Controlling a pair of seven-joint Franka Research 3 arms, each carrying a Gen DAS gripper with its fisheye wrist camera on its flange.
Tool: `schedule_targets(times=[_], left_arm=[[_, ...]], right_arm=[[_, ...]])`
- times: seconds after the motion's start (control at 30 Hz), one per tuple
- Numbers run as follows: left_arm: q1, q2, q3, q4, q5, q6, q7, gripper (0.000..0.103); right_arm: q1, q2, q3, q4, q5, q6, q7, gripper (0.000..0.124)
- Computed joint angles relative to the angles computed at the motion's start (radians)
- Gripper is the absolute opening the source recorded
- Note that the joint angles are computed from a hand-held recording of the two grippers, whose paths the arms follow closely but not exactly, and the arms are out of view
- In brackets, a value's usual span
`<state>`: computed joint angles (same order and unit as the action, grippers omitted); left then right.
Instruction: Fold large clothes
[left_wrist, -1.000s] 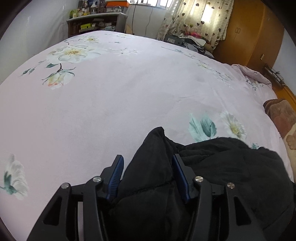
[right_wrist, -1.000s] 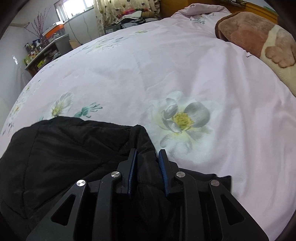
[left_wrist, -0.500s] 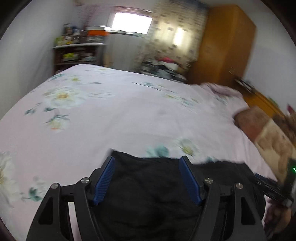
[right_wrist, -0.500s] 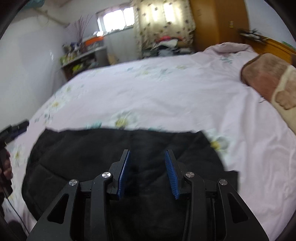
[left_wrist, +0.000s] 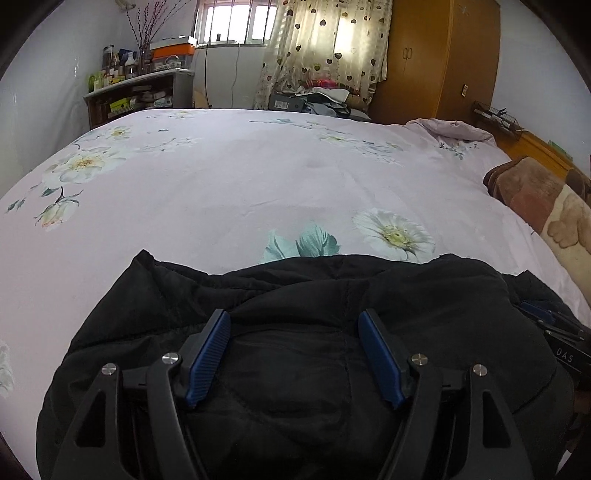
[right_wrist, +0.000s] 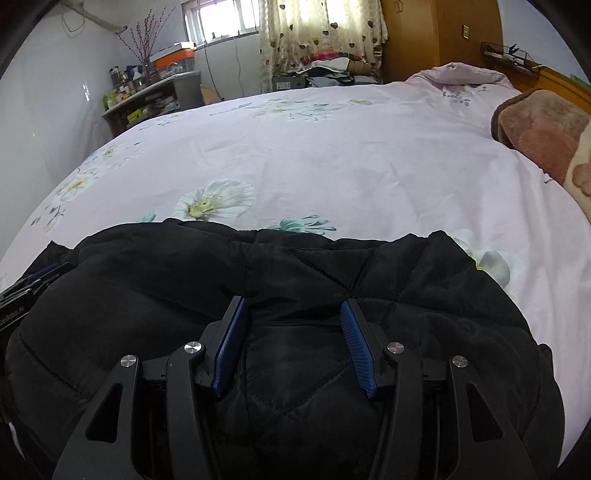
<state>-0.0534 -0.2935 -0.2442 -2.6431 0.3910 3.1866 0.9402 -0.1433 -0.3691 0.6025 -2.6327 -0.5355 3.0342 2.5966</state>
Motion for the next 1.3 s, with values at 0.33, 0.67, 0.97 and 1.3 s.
schedule_targets(times=[0.33, 0.67, 0.97, 1.3], left_arm=[[-0.124, -0.123, 0.149, 0.021, -0.141, -0.136, 0.24, 0.074], [-0.092, 0.009, 0.159, -0.008, -0.216, -0.037, 0.223, 0.074], [-0.074, 0.059, 0.147, 0.005, -0.198, 0.008, 0.198, 0.073], [-0.082, 0.018, 0.137, 0.067, -0.176, -0.166, 0.188, 0.073]], right_arm=[[0.134, -0.155, -0.14, -0.019, 0.088, -0.146, -0.125, 0.052], [-0.021, -0.064, -0.067, -0.056, 0.021, -0.07, 0.028, 0.052], [-0.104, -0.061, -0.001, -0.066, -0.008, -0.016, 0.08, 0.052], [-0.002, -0.05, -0.082, -0.03, 0.043, -0.126, 0.013, 0.052]])
